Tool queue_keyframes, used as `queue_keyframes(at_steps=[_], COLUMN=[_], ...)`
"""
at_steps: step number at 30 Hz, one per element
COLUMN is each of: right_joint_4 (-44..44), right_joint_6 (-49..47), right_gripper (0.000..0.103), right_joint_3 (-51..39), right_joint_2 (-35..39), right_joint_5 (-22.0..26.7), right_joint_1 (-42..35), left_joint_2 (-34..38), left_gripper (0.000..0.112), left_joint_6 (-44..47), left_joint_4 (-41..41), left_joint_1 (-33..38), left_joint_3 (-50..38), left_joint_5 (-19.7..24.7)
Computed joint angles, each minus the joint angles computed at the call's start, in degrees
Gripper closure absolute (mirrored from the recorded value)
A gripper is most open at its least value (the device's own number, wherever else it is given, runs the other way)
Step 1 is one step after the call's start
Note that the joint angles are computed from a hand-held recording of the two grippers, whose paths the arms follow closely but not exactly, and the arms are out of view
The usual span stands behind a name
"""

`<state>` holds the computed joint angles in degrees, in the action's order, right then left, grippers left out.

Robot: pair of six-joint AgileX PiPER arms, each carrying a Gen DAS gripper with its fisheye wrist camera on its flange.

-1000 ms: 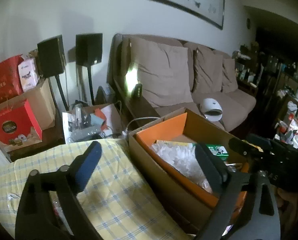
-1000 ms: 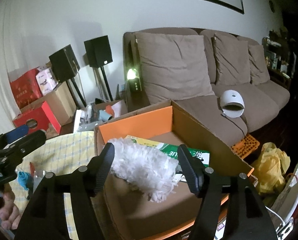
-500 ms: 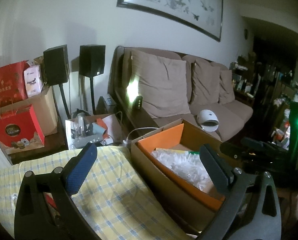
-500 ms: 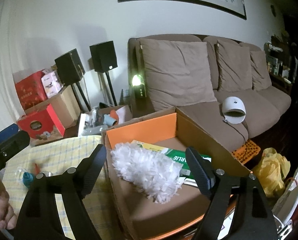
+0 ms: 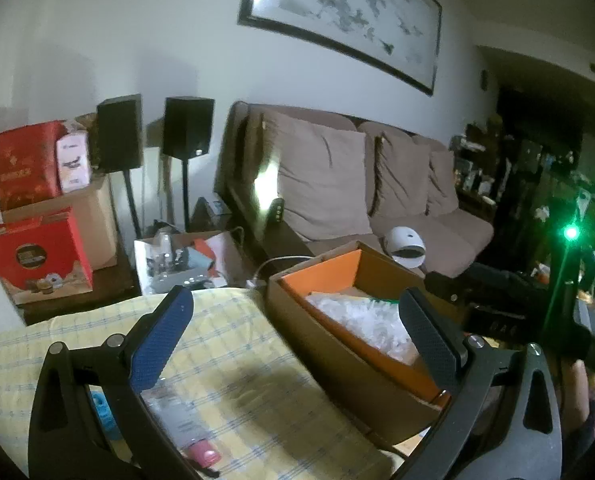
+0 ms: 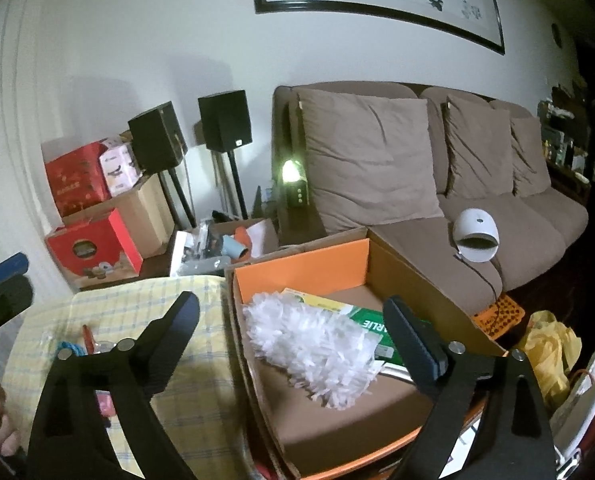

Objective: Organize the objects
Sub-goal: 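Withdraw both open grippers up and away from the box, then move the left gripper over the table toward the blue collapsible funnel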

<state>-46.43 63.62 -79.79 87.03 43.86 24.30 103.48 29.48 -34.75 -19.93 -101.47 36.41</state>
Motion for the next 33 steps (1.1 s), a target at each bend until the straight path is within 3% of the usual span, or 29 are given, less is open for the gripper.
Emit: queue_keyframes(at_steps=[10, 13, 21, 28, 33], right_joint_4=[-2.2, -2.6, -3.4, -2.2, -0.8], right_joint_6=[1.2, 0.8, -0.1, -1.4, -2.9], right_gripper=[0.001, 0.001, 0.001, 0.001, 0.001], right_joint_3=[-1.1, -2.1, -3.6, -4.4, -4.6], right_joint_2=[0.4, 1.0, 2.4, 3.9, 4.5], right_joint_5=[0.8, 1.2, 1.2, 0.7, 0.2], right_joint_1=[2.9, 4.2, 6.5, 6.7, 6.4], left_joint_2=[-4.5, -5.1, -5.6, -5.9, -4.5], left_gripper=[0.009, 0.009, 0.009, 0.009, 0.009], left_joint_6=[-1.0, -4.3, -5.4, -5.7, -7.4], left_joint_4=[-1.6, 1.8, 4.3, 3.4, 3.5], left_joint_1=[4.8, 5.1, 7.9, 11.2, 14.5], left_joint_3=[5.6, 6.4, 7.3, 8.1, 5.7], left_joint_5=[-3.9, -5.6, -3.1, -3.9, -0.5])
